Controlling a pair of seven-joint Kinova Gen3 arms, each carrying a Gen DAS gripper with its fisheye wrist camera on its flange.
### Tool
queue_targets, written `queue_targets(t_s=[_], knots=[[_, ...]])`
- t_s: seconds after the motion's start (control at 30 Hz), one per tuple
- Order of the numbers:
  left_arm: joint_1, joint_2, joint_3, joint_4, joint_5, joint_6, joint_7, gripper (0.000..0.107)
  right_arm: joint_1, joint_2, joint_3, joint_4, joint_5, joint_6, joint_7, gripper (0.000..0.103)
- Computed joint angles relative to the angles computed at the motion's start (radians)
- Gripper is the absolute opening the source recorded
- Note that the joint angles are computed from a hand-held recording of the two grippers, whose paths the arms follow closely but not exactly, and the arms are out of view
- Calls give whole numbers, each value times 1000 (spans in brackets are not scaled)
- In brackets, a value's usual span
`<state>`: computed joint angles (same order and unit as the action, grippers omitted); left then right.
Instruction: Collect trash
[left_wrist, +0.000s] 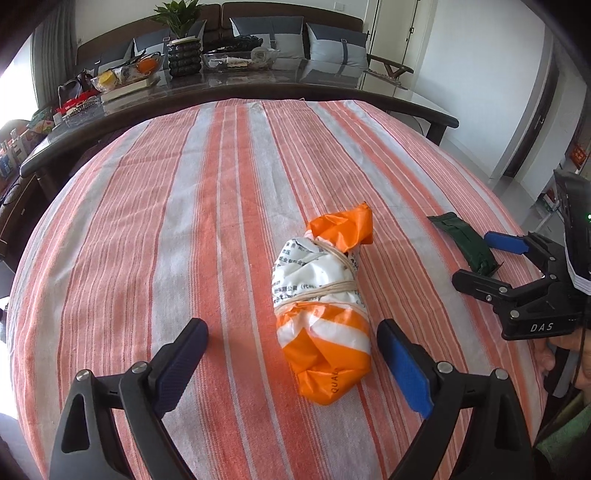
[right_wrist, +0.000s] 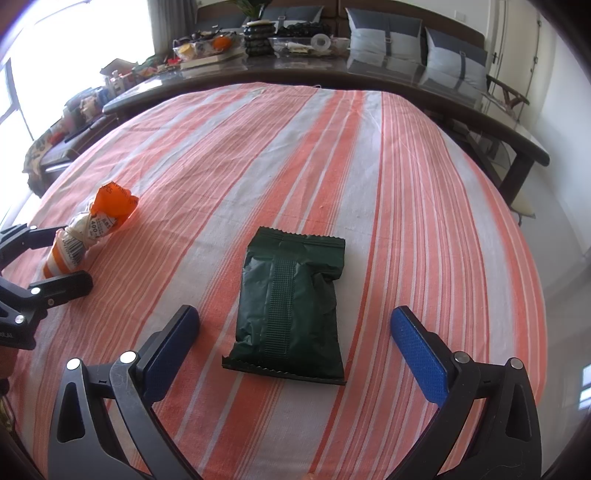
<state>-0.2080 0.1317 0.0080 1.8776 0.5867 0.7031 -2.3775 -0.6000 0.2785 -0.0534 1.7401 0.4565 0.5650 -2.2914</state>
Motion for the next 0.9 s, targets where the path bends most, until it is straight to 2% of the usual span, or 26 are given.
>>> queue_targets(t_s=[0.07,0.13,0.2,0.23,0.27,0.33,0.4,0.47,0.53,0.57,0.6,0.8,0.9], knots=[[-19,1,1,-2,39,17,-46,94,31,-2,-28,-7,-29,13,49,102],[-24,-3,1,0,57,18,-76,94,97,1,-85,-46,-93,85,130,101],[-23,-5,1,-1,71,22,-96,94,162,-8,-124,-81,-174,152,175,92],[-23,-7,2,0,78,23,-106,90,178,-16,-124,-90,-215,168,206,90],[-18,-9,2,0,77,21,-108,81,175,-21,-111,-102,-245,185,237,90],[-8,-15,3,4,77,13,-105,69,138,-13,-73,-144,-278,237,291,90],[0,-16,2,8,75,5,-97,65,138,16,-78,-194,-303,280,333,90],[13,-13,0,10,60,-11,-75,46,126,54,-71,-241,-315,311,339,90],[6,-15,1,18,79,-15,-85,46,97,85,-54,-275,-288,331,322,83],[4,-17,0,19,84,-11,-85,45,95,98,-55,-293,-288,349,331,48],[-2,-20,-2,21,98,-5,-96,45,77,100,-38,-298,-283,359,323,42],[-20,-47,-14,31,210,71,-155,45,93,-20,-55,-192,-292,292,294,41],[7,-73,-11,36,220,93,-137,45,122,-81,-66,-129,-320,268,306,41]])
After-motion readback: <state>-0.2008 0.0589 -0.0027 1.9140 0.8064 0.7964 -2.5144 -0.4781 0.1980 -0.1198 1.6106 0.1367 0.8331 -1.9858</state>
